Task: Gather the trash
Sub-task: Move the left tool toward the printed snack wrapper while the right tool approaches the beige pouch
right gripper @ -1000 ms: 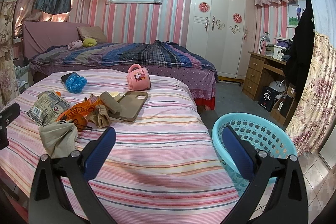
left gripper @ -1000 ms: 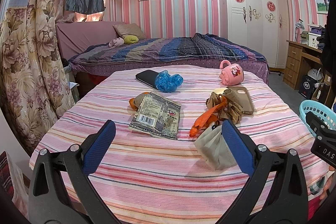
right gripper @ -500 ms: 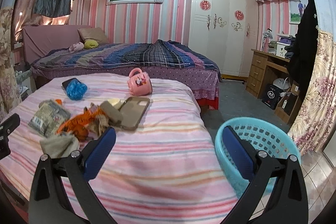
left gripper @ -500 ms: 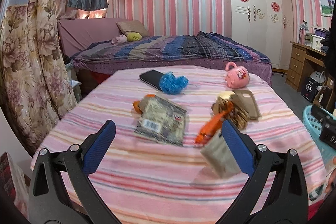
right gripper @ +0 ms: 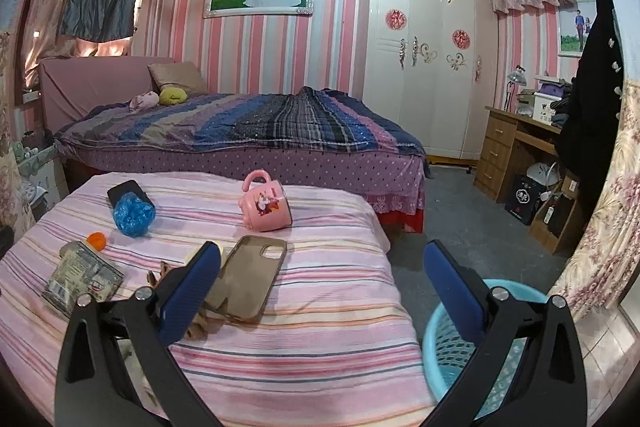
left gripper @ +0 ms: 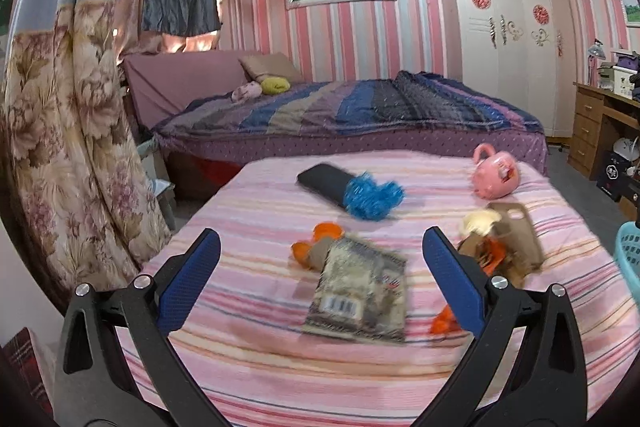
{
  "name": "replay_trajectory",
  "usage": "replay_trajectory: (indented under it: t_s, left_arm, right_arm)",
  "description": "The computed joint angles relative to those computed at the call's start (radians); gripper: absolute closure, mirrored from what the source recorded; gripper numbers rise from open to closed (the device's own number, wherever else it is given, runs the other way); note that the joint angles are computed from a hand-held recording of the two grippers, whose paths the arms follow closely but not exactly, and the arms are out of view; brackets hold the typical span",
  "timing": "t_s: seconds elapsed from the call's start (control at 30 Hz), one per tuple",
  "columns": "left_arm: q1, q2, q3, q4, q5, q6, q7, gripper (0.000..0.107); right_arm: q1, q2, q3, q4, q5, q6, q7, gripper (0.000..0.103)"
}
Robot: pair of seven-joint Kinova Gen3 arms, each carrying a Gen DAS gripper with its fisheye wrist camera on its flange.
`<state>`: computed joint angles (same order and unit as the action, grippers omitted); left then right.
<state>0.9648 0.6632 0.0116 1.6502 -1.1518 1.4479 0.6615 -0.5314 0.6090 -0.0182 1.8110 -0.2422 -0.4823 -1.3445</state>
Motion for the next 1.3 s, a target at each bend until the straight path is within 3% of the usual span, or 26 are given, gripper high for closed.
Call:
replay_trajectory:
  t_s: [0.17,0.4,0.53,0.87,1.3]
  left_arm:
    - [-0.059,-0.006,0.007,0.051,0.048,-0.091,0.012,0.010]
    - [-0.062,-0.014,-0.010,0.078,0.060,-0.099,0.049,0.010]
    - [-0.067,-0.002,-0.006,0.067,0.060,-0.095,0.026,0.010]
    - [-0.051,0.003,-0.010,0.067,0.061,-0.089,0.027,0.010]
    - [-0.057,-0.021,0.001,0.115,0.081,-0.101,0.085,0.010]
  right_arm:
    - [0.008,0.057,0.002,-0.048,0.026,0.070,-0.004,0.004]
    - [0.000,0.073,0.018,-0.070,0.012,0.081,-0.027,0.004]
    - [0.025,0.073,-0.011,-0.060,0.051,0.063,-0.054,0.004]
    - [-0.060,0.079,0.081,-0.075,-0.020,0.119,0.018,0.004]
    - [-0.023,0.063,0.030,-0.050,0.008,0.113,-0.001,0.004]
